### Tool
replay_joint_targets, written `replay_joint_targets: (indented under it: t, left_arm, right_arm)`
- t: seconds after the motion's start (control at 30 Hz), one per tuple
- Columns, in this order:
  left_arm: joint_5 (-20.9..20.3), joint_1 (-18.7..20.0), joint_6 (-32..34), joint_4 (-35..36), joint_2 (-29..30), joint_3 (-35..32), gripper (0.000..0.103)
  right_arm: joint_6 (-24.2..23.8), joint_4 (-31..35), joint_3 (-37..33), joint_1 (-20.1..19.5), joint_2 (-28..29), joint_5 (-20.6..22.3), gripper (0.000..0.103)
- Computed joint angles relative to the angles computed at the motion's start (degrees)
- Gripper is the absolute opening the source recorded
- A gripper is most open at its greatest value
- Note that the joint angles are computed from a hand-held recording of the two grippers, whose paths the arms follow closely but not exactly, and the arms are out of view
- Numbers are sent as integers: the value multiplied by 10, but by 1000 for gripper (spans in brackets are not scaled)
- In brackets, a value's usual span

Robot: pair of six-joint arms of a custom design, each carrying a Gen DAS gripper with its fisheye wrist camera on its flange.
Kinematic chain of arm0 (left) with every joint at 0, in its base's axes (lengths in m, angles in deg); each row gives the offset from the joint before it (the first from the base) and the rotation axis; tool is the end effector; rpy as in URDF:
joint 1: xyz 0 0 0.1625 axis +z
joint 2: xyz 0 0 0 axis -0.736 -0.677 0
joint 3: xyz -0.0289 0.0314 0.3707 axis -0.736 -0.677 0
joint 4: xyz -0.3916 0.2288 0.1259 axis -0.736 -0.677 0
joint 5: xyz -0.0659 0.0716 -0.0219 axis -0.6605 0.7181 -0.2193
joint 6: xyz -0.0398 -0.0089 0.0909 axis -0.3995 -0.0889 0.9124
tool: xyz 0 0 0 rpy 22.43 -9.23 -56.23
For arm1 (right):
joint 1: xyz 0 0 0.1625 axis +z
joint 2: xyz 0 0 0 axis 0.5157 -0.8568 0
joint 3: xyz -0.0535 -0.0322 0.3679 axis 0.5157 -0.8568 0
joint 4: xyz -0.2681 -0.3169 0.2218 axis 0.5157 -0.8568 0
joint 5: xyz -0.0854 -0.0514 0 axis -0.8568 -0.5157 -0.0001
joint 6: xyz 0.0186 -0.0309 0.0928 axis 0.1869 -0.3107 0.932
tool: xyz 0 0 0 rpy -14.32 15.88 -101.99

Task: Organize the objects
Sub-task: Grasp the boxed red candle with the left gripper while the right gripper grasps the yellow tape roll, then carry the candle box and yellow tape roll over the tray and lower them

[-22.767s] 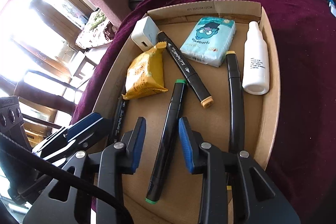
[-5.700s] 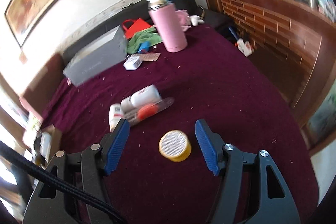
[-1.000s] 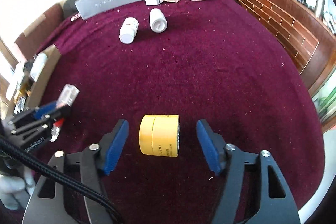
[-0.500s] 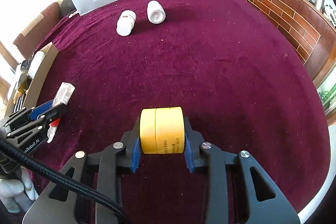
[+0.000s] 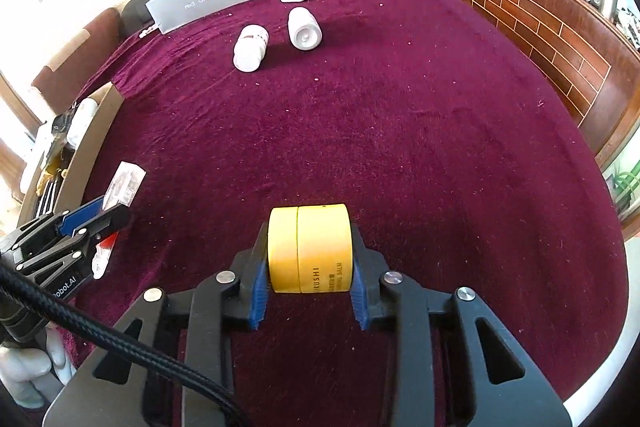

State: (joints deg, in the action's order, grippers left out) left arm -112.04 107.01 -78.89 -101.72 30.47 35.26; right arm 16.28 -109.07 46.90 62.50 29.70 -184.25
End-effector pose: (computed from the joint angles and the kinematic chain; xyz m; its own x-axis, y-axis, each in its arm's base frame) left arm -0.1436 -0.6532 0.0942 -0.7181 0.1174 -0.6860 0.4870 0.7889 -0.3748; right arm 0.1320 -0.6688 0.0978 -0.8092 -0.1936 0.5547 -0.4304 0.8380 -0.3354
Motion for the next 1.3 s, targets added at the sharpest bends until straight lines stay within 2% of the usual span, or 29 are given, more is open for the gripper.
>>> replay_joint_targets:
  t: [0.7,1.3]
  left_arm:
    - [6,-30,15,-69,-62,73,24]
    - [2,-26,9,-119,-125,134,24]
  right_arm:
    - [-9,-18,52,18,-45,27,31]
    - [-28,-22,70,57,-44,31,31]
